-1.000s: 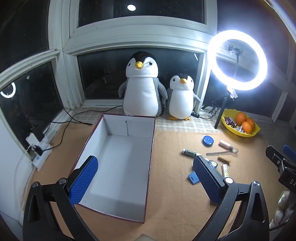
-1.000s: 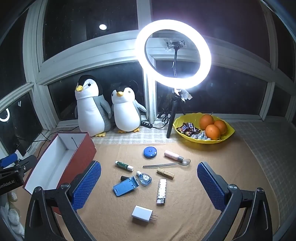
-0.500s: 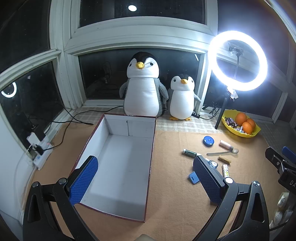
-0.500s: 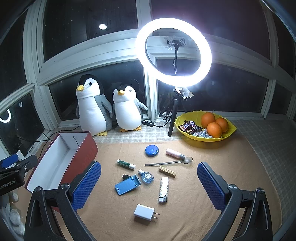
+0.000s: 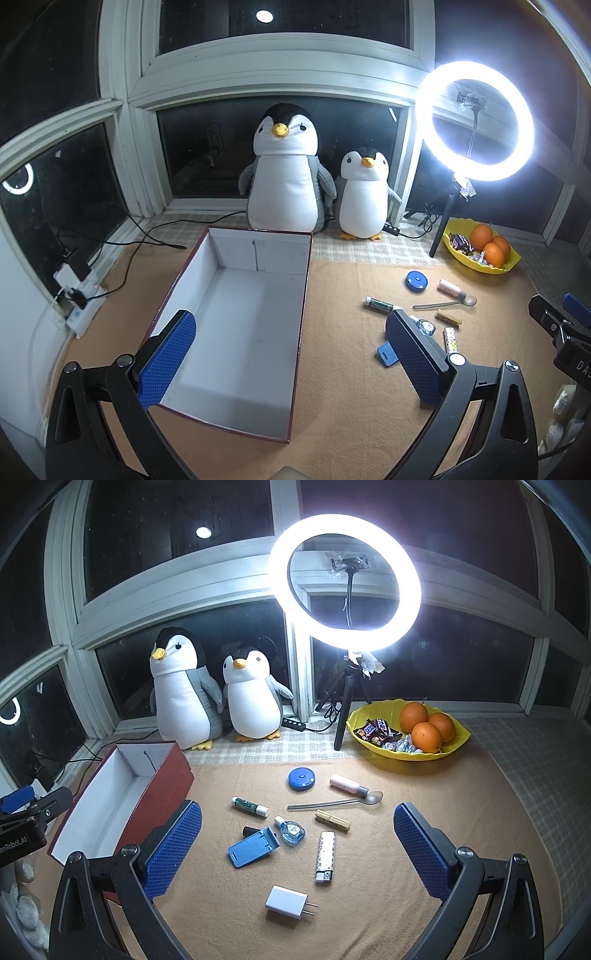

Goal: Organize rigid objects

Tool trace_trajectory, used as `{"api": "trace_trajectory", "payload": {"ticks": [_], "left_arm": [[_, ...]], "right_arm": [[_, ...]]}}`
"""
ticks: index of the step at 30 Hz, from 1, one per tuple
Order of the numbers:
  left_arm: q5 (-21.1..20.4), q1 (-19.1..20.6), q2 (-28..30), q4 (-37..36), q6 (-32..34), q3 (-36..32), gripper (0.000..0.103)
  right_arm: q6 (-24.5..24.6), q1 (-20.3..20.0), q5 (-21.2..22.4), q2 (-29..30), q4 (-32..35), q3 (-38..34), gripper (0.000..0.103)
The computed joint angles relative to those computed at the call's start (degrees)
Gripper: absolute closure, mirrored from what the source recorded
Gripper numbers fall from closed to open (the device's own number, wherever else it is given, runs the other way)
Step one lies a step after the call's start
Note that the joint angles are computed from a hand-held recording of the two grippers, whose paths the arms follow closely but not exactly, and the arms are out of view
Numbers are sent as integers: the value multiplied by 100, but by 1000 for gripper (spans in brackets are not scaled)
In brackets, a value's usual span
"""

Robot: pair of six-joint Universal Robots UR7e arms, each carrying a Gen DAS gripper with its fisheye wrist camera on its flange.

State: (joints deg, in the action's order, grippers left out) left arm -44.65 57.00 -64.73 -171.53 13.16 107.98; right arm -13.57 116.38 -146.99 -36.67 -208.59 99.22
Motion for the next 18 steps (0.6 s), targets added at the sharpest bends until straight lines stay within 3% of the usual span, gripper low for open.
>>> {"api": "trace_trajectory", "payload": {"ticks": [18], "left_arm": [[-6,6,-4,14,0,-4,1]], "right_arm": [[142,-39,63,-42,175,35,0]]}}
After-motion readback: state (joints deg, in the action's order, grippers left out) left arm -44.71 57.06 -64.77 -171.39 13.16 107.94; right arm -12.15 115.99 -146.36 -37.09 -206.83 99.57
